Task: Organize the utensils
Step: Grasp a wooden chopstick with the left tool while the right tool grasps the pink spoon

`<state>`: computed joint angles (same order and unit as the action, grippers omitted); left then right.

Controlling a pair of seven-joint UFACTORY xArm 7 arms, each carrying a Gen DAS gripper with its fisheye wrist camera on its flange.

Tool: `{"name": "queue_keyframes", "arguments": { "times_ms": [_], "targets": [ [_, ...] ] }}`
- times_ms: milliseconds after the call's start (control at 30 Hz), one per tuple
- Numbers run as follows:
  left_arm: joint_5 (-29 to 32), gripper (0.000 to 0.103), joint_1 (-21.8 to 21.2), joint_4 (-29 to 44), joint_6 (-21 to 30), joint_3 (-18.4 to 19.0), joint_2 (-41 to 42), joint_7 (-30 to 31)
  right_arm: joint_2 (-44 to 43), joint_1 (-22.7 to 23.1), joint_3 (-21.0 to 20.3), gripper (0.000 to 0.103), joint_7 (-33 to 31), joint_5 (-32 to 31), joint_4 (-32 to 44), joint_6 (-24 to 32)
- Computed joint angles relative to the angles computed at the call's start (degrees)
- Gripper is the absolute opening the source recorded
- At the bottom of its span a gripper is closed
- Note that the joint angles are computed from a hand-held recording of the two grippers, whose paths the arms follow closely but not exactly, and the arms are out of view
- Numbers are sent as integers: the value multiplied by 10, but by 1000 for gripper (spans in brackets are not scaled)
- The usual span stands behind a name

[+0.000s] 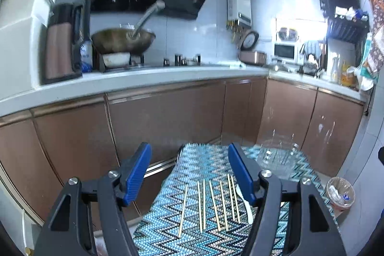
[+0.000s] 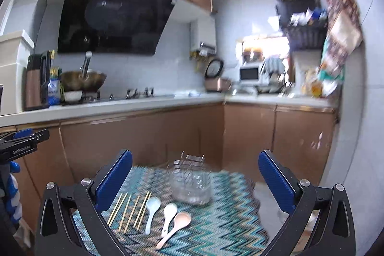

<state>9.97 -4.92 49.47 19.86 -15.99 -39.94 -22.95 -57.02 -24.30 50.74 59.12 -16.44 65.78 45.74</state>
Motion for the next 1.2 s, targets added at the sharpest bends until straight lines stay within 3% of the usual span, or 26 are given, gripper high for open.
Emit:
{"name": "queue_keyframes", "arguments": {
  "times_ms": [233, 533, 733, 833, 1000, 1200],
  "targets": [
    [-29, 65, -40, 41, 30, 23, 112, 18, 93, 56, -26, 101, 4, 12, -68, -52],
    [-108, 63, -95, 135, 90, 78, 274, 80, 254, 120, -82, 79, 8, -2, -106, -109],
    [-193, 39, -104, 245, 166, 95, 387, 145, 355, 187, -161, 55, -18, 8, -116, -157],
    [-227, 37, -98, 298, 203, 91, 441, 165, 396, 238, -221, 47, -66, 42, -122, -187],
    [-251, 28, -89, 386, 259, 82, 537, 175, 439, 323, -315, 46, -169, 117, -118, -207],
    [-227, 24, -91, 469, 298, 83, 621, 154, 480, 404, -405, 45, -298, 215, -105, -213]
  ]
}}
